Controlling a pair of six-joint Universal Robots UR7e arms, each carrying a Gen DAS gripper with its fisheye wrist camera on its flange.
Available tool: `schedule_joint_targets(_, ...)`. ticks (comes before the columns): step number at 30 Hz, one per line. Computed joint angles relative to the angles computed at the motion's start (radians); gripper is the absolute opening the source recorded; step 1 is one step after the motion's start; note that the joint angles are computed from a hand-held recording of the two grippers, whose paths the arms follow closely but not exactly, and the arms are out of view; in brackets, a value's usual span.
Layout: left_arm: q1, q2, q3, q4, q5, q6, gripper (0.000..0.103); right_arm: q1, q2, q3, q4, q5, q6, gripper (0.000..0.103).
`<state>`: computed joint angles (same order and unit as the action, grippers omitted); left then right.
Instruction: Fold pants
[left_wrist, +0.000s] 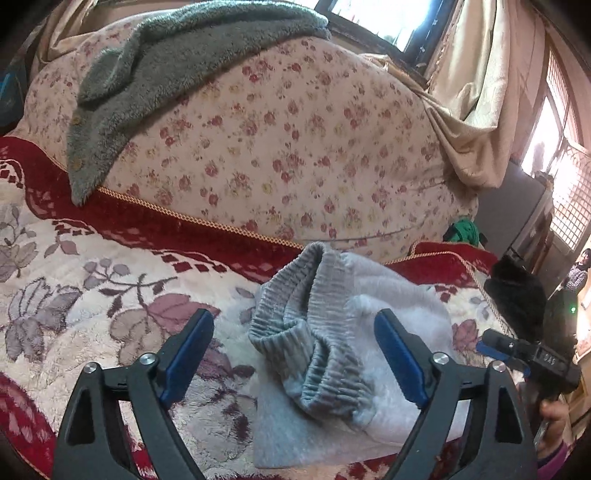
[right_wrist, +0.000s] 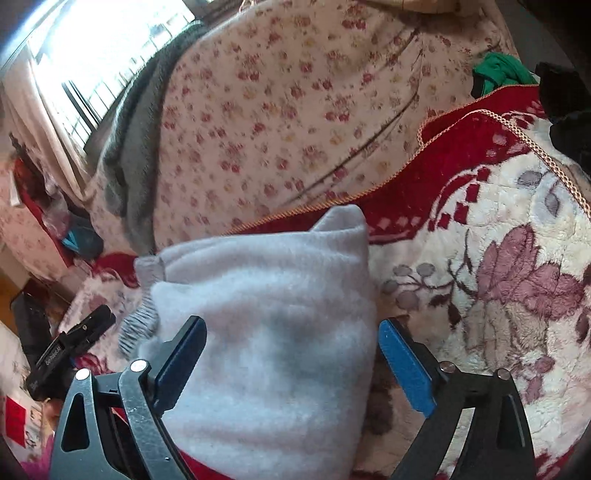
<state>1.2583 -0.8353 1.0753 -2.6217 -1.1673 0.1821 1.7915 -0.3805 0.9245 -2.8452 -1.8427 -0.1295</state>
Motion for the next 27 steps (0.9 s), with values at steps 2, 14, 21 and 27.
schedule_joint_targets(2, -0.002, -0.010, 0.016, 0.002, -0.004, 0.002, 0.097, 0.005, 0.009, -0.016, 0.017, -0.002, 0.002, 0.098)
schedule_joint_targets(14, -0.080, -0.013, 0.098, -0.030, 0.155, 0.107, 0.097, 0.094, 0.084, -0.029, -0.113, -0.243, -0.100, 0.098)
schedule_joint_targets(21, -0.106, -0.020, 0.145, -0.094, 0.210, 0.143, 0.097, 0.126, 0.087, 0.005, -0.171, -0.289, -0.116, 0.098)
schedule_joint_targets(27, -0.116, -0.020, 0.162, -0.138, 0.247, 0.172, 0.097, 0.136, 0.087, 0.016, -0.200, -0.311, -0.115, 0.098)
